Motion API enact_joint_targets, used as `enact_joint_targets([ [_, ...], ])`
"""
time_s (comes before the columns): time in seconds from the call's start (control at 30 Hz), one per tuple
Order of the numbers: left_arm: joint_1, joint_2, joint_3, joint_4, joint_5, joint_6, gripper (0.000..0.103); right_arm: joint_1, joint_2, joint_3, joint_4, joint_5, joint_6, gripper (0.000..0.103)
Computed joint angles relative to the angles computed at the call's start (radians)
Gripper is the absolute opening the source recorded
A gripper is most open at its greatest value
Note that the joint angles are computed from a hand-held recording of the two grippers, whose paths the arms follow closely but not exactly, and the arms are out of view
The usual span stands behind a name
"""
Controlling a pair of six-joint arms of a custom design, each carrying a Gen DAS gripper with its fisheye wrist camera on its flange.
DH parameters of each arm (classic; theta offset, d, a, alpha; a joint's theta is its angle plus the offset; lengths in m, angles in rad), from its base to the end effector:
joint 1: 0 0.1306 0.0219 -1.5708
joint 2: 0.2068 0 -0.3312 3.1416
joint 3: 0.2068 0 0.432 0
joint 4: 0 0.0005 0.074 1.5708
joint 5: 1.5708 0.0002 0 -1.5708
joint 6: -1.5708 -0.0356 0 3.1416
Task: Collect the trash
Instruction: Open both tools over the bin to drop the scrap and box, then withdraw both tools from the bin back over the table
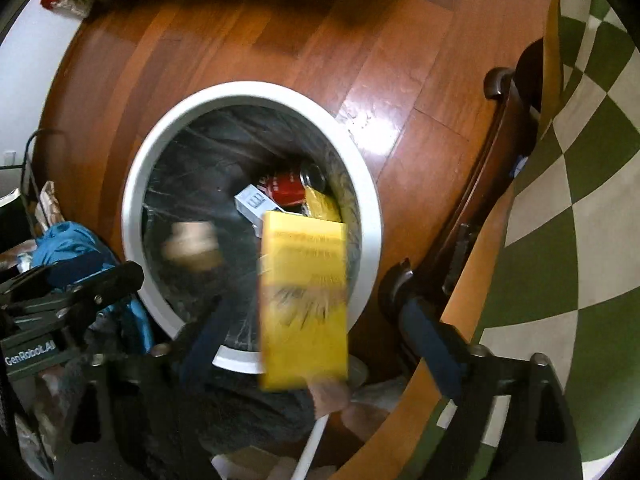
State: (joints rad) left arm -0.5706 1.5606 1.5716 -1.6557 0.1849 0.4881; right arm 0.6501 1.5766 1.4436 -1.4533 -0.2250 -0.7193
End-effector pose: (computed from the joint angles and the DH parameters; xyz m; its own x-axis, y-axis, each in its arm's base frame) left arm 0.4257 -0.2816 0.3515 -0.9849 0.0844 0.1512 0.0653 0.9897 -0.1273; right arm 0.4079 0.3195 0.2884 -0.9857 0.0574 0.1586 0.0826 0.9840 0.1576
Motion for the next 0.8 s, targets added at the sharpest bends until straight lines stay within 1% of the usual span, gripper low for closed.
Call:
enact_joint_targets([
  [0.07,-0.009,-0.018,-0.002,-0.005,-0.040,0.006,0.090,0.004,0.001,0.013,-0.027,0.018,0.014,0.092],
  [0.1,-0.009,-0.026,-0.010,-0.004,-0.056,0.008,0.091,0.009,0.005,0.025,-0.049,0.030,0.019,0.099],
  [0.13,-0.012,-0.040,-0.017,-0.002,-0.079,0.015,0.091,0.013,0.006,0.031,-0.061,0.041,0.026,0.103],
  [0.2,-0.022,-0.067,-0.031,0.001,-0.127,0.035,0.091,0.023,0.001,0.034,-0.077,0.058,0.032,0.103],
  [0.27,-0.028,-0.087,-0.043,0.001,-0.147,0.048,0.091,0.032,-0.005,0.034,-0.087,0.072,0.030,0.103],
  [0.47,-0.054,-0.129,-0.059,0.001,-0.190,0.078,0.091,0.054,-0.042,0.008,-0.081,0.088,-0.007,0.103],
  [0.67,-0.079,-0.164,-0.046,-0.003,-0.229,0.109,0.091,0.065,-0.088,-0.005,-0.074,0.102,-0.039,0.103],
  [0.8,-0.101,-0.190,-0.039,-0.012,-0.274,0.122,0.091,0.071,-0.123,-0.006,-0.078,0.118,-0.050,0.103],
])
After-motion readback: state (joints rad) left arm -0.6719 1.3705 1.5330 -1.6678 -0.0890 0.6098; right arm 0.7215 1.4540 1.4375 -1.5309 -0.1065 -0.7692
